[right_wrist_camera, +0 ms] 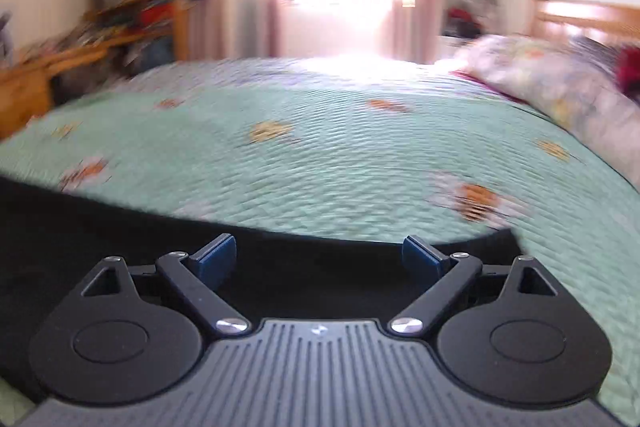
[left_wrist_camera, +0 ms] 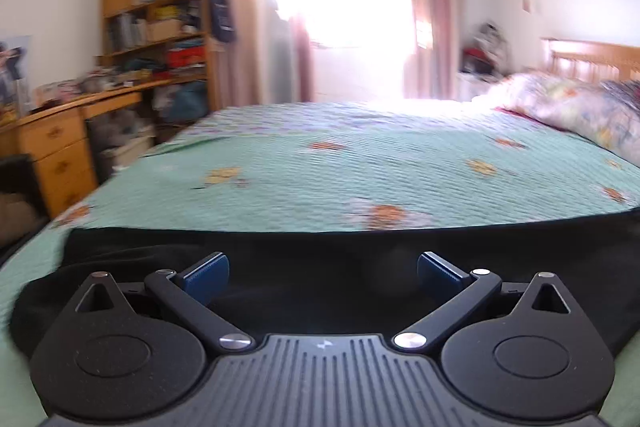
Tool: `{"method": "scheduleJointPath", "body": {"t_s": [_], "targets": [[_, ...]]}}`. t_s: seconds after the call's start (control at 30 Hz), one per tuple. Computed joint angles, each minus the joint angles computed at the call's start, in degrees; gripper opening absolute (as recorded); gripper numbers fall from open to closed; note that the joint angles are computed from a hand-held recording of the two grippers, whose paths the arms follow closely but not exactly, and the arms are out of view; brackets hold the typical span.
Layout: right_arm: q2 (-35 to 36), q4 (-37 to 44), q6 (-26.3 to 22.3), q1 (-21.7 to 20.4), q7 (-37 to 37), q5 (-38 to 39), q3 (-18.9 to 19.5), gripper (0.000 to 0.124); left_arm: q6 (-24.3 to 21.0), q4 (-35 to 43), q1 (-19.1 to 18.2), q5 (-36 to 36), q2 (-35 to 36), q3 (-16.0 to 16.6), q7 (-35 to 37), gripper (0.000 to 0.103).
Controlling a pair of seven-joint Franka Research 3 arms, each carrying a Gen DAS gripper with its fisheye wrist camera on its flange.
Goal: Fold clothes
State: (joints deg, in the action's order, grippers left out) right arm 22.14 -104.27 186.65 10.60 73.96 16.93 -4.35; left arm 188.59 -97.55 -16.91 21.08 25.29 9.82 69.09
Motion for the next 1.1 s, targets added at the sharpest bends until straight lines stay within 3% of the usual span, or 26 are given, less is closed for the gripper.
{"method": "scheduleJointPath", "body": {"t_s": [0.07,0.13,0.2,0.23,0.27,0.33,0.37,0.4,0.47,0.5,0.6,0.63,0.7,0.73,0.77,0.83,1.0,1.03,1.1], "targets": [[3.1,5.6,-6.2,-3.8,-3.9,-4.3,3.9,0.091,-2.7,1.6,0.3,0.4,0.4,-2.0,0.3,0.100],[6.2,10.8,-12.0,-4.9,0.5,-14.2,1.7,0.091,-4.6,1.9,-1.1,1.7,0.2,-1.0,-0.5,0.101],[9.4,15.7,-15.2,-10.7,-0.4,-9.2,4.5,0.094,-7.8,2.5,-2.4,3.2,0.1,0.2,-2.6,0.101],[11.4,18.8,-17.0,-15.5,1.0,-9.3,7.9,0.099,-9.1,2.9,-2.6,3.7,0.2,0.3,-3.7,0.101],[13.0,21.2,-18.1,-18.4,6.4,-12.4,9.4,0.098,-9.5,3.4,-2.0,4.2,0.3,-0.5,-3.9,0.101],[13.1,21.5,-17.9,-21.6,25.8,-28.4,8.8,0.088,-9.7,4.2,-0.3,5.2,0.6,-3.0,-3.6,0.101],[11.6,19.4,-15.8,-24.4,31.9,-34.9,10.7,0.088,-9.8,4.7,0.5,5.7,0.7,-4.2,-3.4,0.101],[9.5,15.3,-10.4,-28.7,33.9,-37.8,14.7,0.088,-9.7,5.2,1.7,6.1,1.0,-5.9,-2.8,0.101],[5.9,5.8,0.1,-37.9,26.0,-32.2,24.7,0.091,-9.7,6.6,4.2,6.3,2.0,-9.6,-0.8,0.101],[4.2,2.4,0.9,-41.5,15.9,-24.2,29.5,0.092,-10.3,7.8,5.1,5.9,2.8,-11.4,0.2,0.101],[3.3,0.3,-1.5,-47.6,-12.8,3.6,38.2,0.092,-11.4,9.4,6.1,5.1,4.2,-13.7,2.0,0.101],[4.1,0.0,-1.9,-51.7,-18.8,9.0,42.9,0.091,-11.4,9.4,6.1,5.1,4.3,-14.1,2.5,0.101],[8.0,2.0,-6.0,-60.3,-24.1,14.6,52.2,0.082,-11.6,9.1,5.4,5.5,4.3,-13.5,2.9,0.101],[9.7,3.1,-8.0,-62.5,-25.3,16.0,54.5,0.074,-11.8,9.1,4.6,6.1,4.2,-12.6,2.7,0.101],[11.0,4.3,-9.5,-63.0,-24.3,13.3,54.8,0.071,-12.0,9.2,3.7,6.7,4.2,-11.7,2.3,0.101],[11.8,8.1,-14.1,-59.6,-27.4,15.6,50.8,0.062,-12.7,9.7,2.8,7.7,4.3,-10.8,1.9,0.101],[13.0,20.3,-30.2,-44.9,-37.7,32.2,31.7,0.060,-15.2,13.0,2.7,8.3,6.1,-11.9,3.2,0.101],[13.3,21.3,-31.8,-43.1,-38.9,33.9,29.4,0.052,-15.6,13.7,2.7,8.3,6.5,-12.2,3.6,0.101],[13.1,20.9,-31.7,-43.4,-40.5,32.5,30.0,0.032,-16.5,15.0,2.6,8.3,7.4,-12.7,4.4,0.101]]}}
